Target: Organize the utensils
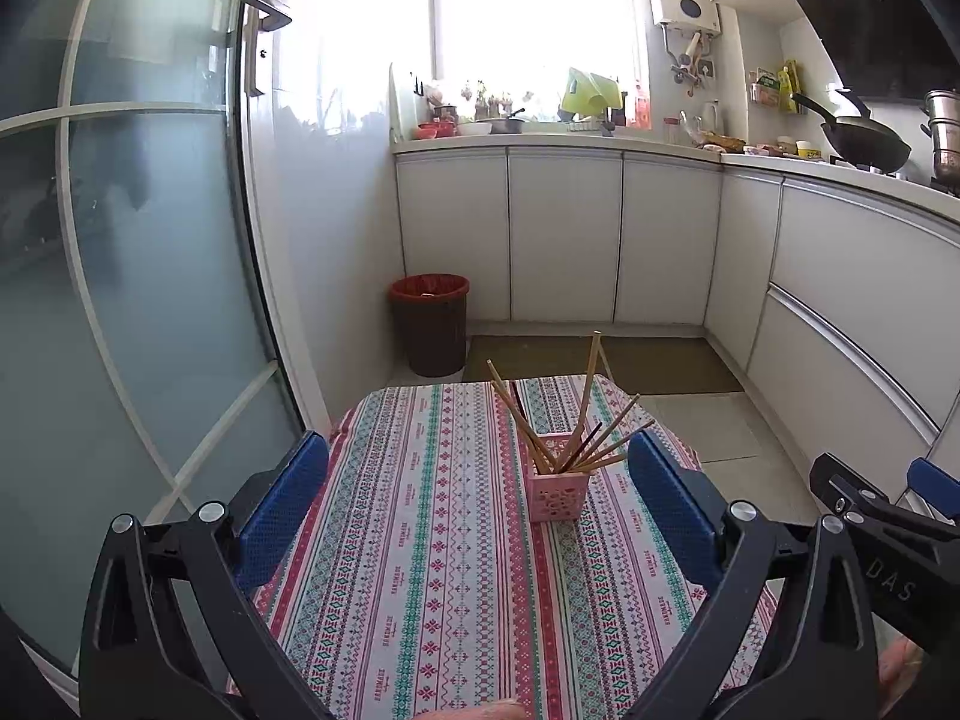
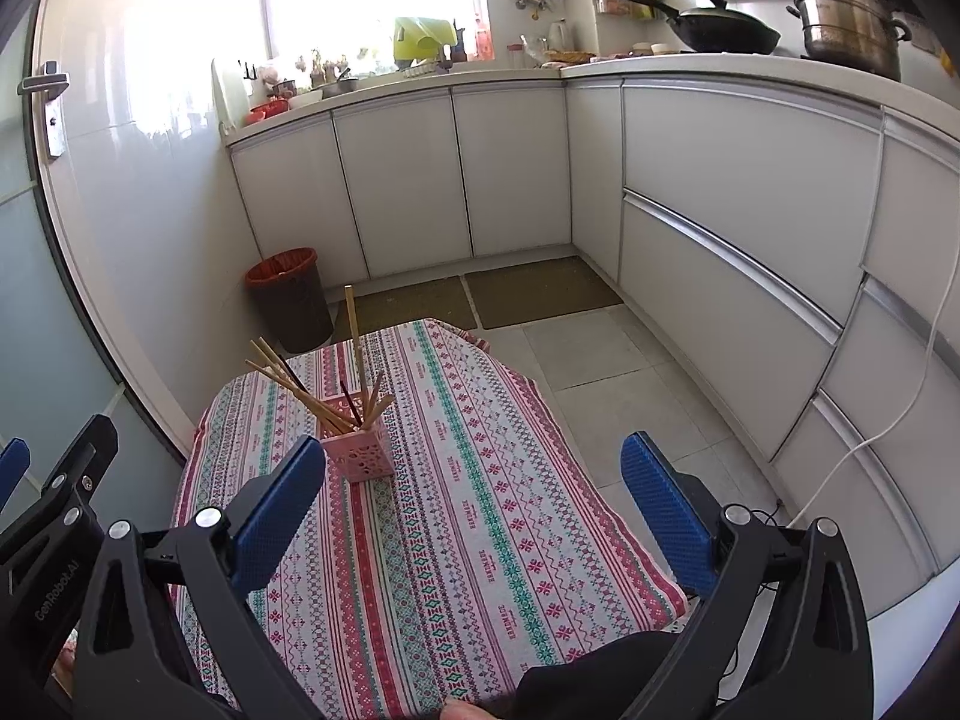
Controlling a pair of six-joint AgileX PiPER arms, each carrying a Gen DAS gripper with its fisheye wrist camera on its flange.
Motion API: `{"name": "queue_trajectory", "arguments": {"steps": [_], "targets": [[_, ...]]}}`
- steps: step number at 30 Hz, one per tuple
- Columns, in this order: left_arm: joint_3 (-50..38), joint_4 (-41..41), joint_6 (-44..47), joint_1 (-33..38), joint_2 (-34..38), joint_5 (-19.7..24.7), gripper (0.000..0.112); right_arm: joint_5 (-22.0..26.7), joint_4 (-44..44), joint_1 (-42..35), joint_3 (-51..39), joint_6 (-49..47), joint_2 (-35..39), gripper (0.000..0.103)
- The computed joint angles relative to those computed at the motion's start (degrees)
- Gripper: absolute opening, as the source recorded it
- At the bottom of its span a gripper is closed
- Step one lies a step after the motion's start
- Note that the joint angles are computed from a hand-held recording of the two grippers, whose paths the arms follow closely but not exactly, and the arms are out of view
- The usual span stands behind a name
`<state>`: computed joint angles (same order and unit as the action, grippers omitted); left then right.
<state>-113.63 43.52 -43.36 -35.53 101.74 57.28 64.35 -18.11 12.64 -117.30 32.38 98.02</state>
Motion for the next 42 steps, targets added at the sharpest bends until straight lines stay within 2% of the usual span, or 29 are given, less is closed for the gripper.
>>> {"name": "queue_trajectory", "arguments": {"steps": [30, 37, 38, 40, 42], "targets": [[-1.0, -1.5, -0.1, 1.3, 1.0, -0.2, 0.096, 0.4, 1.5, -0.5, -0.5, -0.4, 1.2, 0.096], [3.0, 0.3, -1.1, 1.0, -0.9, -3.9, 0.088, 0.4, 1.5, -0.4, -0.6, -0.3, 1.4, 0.096], [3.2, 0.4, -1.0, 1.0, -1.0, -4.2, 0.088, 0.4, 1.4, -0.3, -0.6, -0.2, 1.4, 0.096], [2.7, -0.6, -0.5, 1.2, -0.9, -4.2, 0.097, 0.5, 1.2, -0.3, -0.6, -0.1, 1.4, 0.096], [1.7, -1.7, 0.3, 1.4, -0.5, -3.4, 0.096, 0.5, 1.2, -0.2, -0.7, -0.1, 1.4, 0.096]]}}
